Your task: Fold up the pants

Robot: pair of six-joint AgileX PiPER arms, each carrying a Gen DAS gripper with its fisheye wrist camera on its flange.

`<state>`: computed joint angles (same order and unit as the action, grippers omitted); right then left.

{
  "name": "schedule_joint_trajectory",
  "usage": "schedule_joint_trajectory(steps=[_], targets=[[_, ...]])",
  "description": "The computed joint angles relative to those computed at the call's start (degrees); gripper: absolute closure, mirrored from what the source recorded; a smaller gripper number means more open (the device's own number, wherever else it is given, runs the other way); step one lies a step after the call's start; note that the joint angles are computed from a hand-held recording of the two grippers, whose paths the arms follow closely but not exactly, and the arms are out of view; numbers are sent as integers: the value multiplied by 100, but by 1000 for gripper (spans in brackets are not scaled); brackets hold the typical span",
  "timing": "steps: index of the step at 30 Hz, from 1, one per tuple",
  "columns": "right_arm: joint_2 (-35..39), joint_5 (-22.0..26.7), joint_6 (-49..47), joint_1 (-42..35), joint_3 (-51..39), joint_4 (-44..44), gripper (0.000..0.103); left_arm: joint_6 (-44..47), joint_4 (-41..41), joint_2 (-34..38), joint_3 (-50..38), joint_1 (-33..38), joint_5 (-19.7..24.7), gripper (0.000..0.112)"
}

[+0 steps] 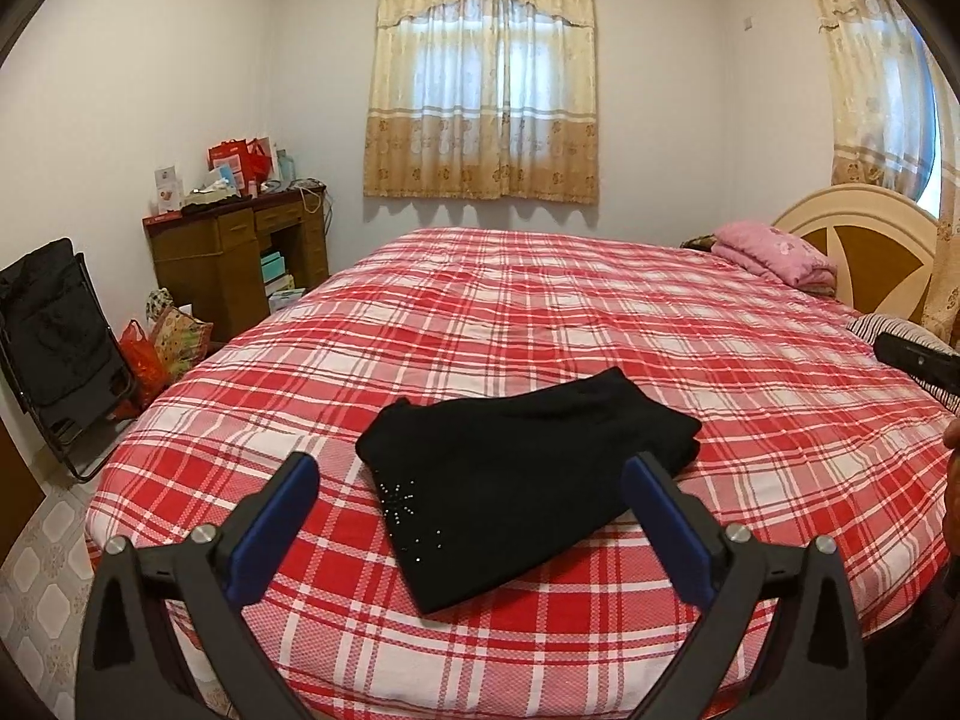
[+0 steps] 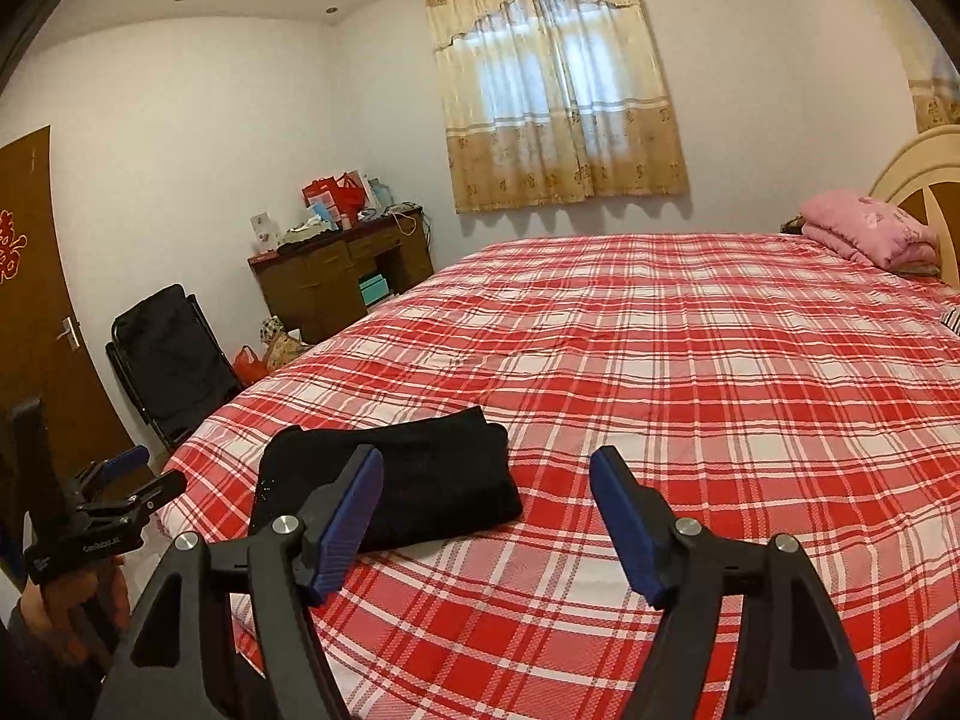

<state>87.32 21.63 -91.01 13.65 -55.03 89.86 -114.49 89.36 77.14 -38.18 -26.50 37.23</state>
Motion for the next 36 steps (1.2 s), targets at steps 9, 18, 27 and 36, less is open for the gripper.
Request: schedule_joint_trajectory(steps=[9,18,27,36], targets=[[-90,-10,-58,9,65,39,30,1,15,-34,-6,-34,36,9],[-59,15,-106,-4,47,69,30,32,-20,-18,-32,8,-18,9],[-43,17,-184,13,70,108,30,-87,64,-14,-2,-22,88,9],[-33,-44,-161,21,54,46,30,23,-99,-17,-87,-57,188,9]])
